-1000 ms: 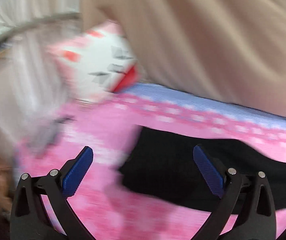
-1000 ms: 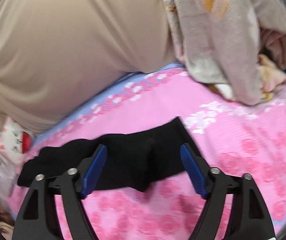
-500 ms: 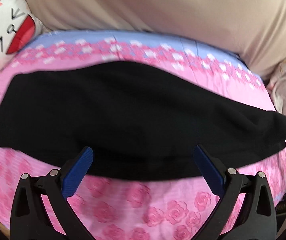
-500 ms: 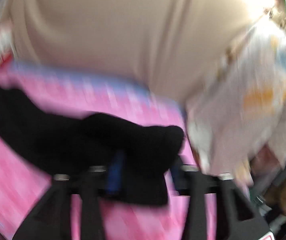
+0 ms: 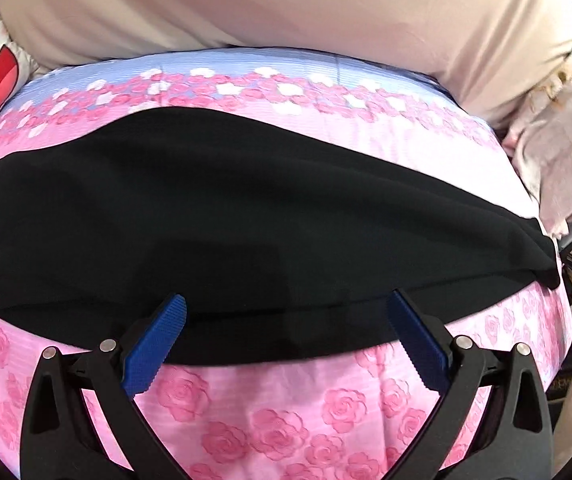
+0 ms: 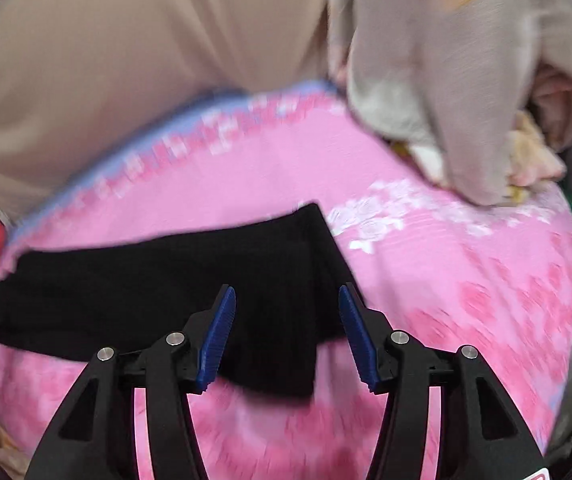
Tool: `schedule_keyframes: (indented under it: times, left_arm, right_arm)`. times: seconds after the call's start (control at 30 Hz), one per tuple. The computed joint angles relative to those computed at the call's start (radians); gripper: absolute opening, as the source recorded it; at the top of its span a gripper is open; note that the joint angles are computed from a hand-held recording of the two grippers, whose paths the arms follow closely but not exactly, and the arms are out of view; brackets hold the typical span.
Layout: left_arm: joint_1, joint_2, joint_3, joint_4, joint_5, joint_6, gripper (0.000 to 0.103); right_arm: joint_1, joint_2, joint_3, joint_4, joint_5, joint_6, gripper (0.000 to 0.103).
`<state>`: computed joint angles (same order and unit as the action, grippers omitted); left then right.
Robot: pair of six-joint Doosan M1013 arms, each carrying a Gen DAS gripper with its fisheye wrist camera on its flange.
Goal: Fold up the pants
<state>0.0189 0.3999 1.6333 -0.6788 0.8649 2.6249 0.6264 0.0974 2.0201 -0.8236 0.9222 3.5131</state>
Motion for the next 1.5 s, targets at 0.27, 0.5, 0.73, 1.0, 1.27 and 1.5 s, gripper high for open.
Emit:
schedule_keyframes:
  times: [0.27, 0.5, 0.73, 1.0, 1.27, 1.5]
  left_arm:
    - [0.041, 0.023, -0.031, 0.076, -0.055, -0.107, 0.098]
    - [0.093, 0.093, -0.13, 0.158, -0.045, -0.344, 0.098]
    - [0.162, 0.184, -0.266, 0.152, 0.019, -0.562, 0.098]
    - [0.186, 0.236, -0.343, 0.012, 0.153, -0.538, 0.098]
    - [0.258, 0.314, -0.432, -0.149, 0.374, -0.526, 0.098]
    - [0.231, 0.321, -0.478, -0.116, 0.311, -0.411, 0.02]
  right_arm:
    - [-0.02, -0.014, -0.036, -0.148, 0.094, -0.045, 0.016]
    - [-0.018, 0.034, -0.027, 0.006, 0.242, -0.018, 0.029]
    - [0.112, 0.116, -0.149, -0.079, 0.038, -0.051, 0.039]
    - [0.1, 0.289, -0.354, -0.038, -0.273, -0.22, 0.053]
    - [0.096, 0.413, -0.543, 0.186, -0.309, -0.557, 0.053]
    - [0.1, 0.549, -0.772, 0.235, -0.182, -0.893, 0.057]
